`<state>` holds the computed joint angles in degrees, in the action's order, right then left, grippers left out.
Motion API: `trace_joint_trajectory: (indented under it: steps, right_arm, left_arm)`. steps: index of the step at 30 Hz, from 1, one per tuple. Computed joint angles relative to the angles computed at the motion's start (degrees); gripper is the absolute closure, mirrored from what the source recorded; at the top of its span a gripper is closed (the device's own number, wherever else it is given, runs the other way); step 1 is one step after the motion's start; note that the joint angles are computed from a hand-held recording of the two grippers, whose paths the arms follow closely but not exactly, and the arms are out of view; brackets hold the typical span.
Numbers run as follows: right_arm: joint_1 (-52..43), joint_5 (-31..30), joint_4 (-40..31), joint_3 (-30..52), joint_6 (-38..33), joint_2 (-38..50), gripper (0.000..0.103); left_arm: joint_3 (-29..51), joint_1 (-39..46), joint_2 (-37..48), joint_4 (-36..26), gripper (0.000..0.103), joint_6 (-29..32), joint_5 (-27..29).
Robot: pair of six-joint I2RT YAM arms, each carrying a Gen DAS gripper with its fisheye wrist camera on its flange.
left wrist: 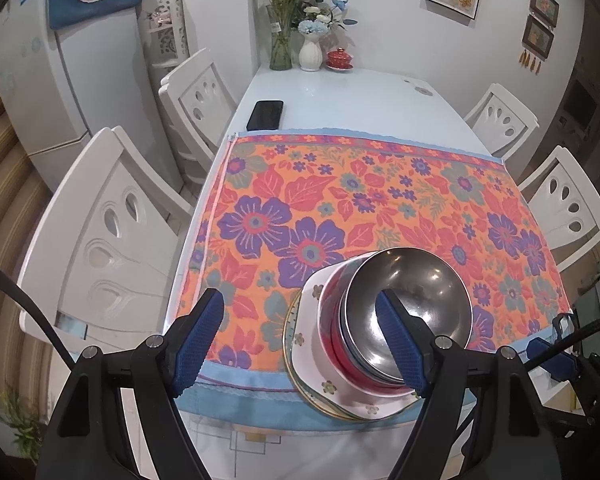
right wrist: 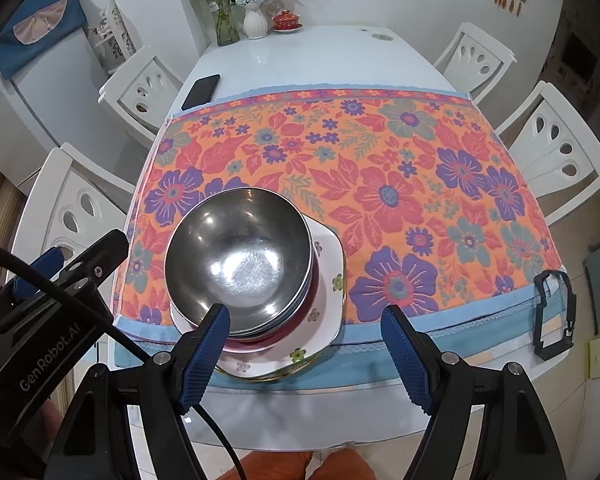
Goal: Organize plates and bowls
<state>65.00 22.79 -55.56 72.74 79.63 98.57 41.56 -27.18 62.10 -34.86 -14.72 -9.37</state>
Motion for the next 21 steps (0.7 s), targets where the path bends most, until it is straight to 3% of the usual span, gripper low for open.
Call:
trace_joint_trajectory:
  steps: [21]
  right_arm:
    - [-0.5, -0.5, -2.1, 4.5, 0.7, 3.8, 0.027]
  left_arm:
    - [0.0, 4.9, 2.4, 1.9, 0.026, 4.6, 4.0]
